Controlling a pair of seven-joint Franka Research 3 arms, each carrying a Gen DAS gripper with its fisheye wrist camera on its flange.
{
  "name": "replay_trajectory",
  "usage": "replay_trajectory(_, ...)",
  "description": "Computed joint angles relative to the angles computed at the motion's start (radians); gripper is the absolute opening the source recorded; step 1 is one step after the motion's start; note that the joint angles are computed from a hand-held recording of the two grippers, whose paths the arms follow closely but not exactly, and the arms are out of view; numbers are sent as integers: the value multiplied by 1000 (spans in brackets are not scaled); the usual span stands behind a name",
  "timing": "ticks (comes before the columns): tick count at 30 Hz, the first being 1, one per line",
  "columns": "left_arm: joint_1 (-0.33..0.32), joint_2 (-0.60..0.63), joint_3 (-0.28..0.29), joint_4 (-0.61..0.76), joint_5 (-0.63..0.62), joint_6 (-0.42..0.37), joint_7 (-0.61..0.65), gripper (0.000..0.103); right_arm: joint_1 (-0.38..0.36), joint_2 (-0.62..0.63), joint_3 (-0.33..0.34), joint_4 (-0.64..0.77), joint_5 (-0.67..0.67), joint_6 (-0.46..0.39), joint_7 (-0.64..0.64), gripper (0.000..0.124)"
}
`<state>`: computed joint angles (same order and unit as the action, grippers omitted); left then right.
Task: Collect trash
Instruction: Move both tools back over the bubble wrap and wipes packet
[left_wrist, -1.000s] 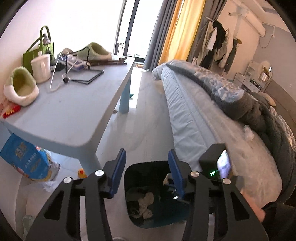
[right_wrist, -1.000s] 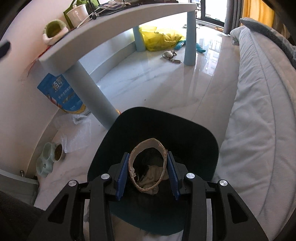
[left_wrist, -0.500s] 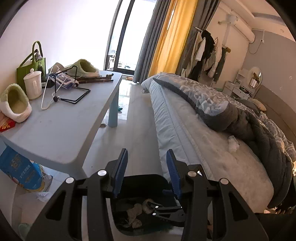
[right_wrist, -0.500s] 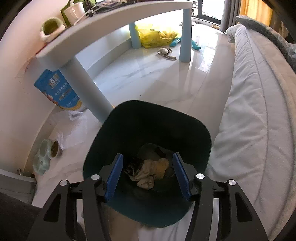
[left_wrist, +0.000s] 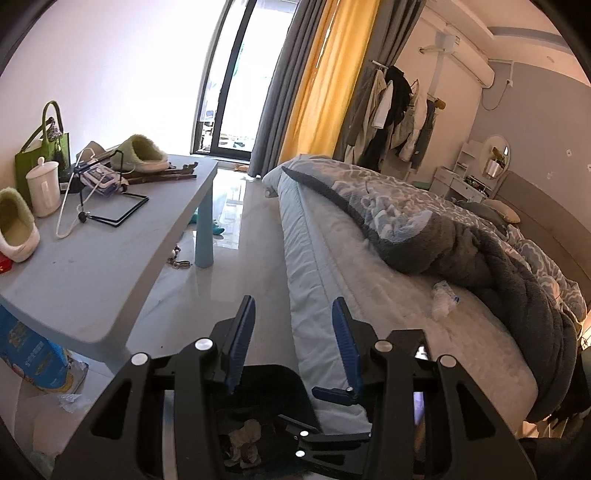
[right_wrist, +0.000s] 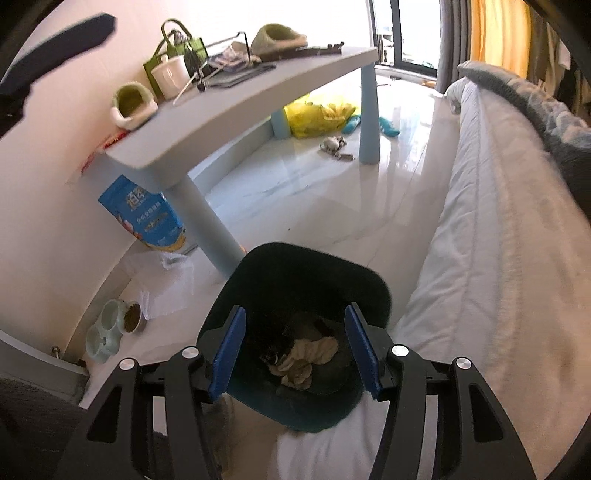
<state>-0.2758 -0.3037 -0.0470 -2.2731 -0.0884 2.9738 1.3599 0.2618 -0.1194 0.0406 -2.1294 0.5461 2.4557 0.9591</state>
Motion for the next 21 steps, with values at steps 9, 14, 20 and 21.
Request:
replay_trajectory(9, -20, 66, -35, 55, 2, 24, -23, 50, -37, -63, -45, -26, 61, 21, -80, 57)
replay_trajectory(14, -31, 106, -57, 95, -4, 25, -17, 60, -65, -72, -66, -29, 57, 32, -88, 57)
replay_trajectory(20, -35, 163, -86, 151, -21, 33, -8, 66, -98, -65, -88, -14, 60, 32, -115, 57)
replay_trajectory(21, -32, 177, -93, 165, -18, 35, -13, 67, -103, -63, -90, -11, 62, 30, -119, 57)
